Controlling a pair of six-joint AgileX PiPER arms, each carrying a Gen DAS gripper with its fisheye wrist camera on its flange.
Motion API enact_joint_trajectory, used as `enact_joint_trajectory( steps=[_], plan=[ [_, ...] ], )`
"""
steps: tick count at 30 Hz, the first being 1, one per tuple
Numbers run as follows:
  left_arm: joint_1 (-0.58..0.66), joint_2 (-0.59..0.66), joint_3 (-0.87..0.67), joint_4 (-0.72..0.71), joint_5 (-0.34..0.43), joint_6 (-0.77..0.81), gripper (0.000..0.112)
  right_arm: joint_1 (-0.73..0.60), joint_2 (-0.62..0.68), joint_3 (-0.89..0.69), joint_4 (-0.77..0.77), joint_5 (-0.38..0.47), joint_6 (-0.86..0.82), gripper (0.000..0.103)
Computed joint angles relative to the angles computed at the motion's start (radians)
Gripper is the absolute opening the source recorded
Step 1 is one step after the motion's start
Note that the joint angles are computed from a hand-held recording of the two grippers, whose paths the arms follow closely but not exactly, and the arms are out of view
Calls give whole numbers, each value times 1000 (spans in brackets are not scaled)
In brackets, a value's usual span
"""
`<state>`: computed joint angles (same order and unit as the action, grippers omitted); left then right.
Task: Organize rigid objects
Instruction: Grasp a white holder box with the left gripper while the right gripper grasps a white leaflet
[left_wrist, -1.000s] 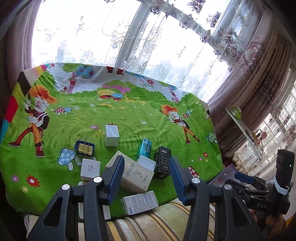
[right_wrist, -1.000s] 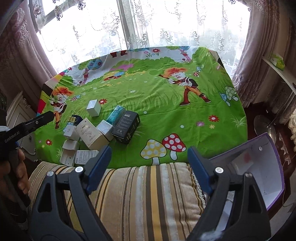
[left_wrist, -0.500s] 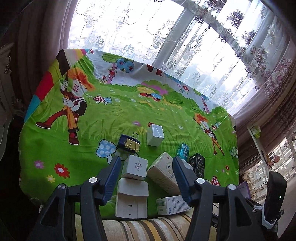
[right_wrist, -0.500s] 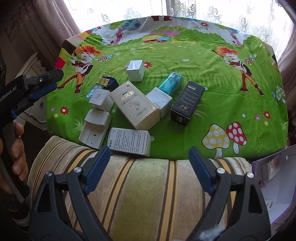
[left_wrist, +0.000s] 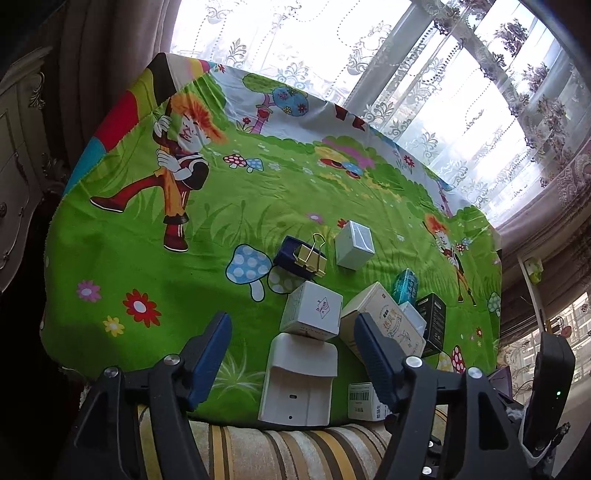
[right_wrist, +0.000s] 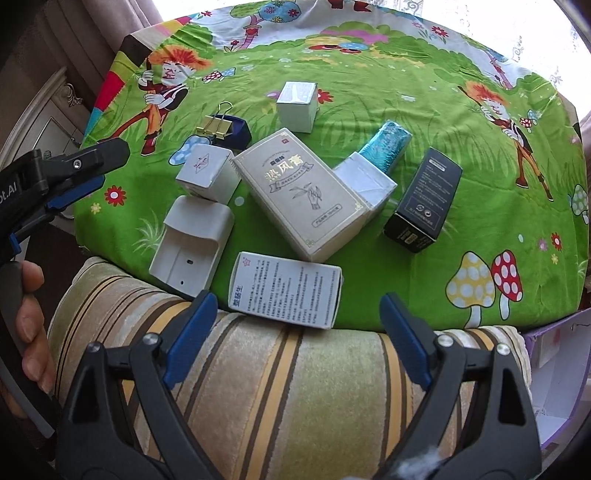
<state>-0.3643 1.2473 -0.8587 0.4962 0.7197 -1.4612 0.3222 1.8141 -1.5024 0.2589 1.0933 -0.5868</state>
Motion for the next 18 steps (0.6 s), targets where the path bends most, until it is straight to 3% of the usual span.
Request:
enact_joint_trajectory(
  steps=[18],
  plan=[
    [-2,82,-15,-68,-12,73,75,57,87,-31,-59,-39,93,91]
  ],
)
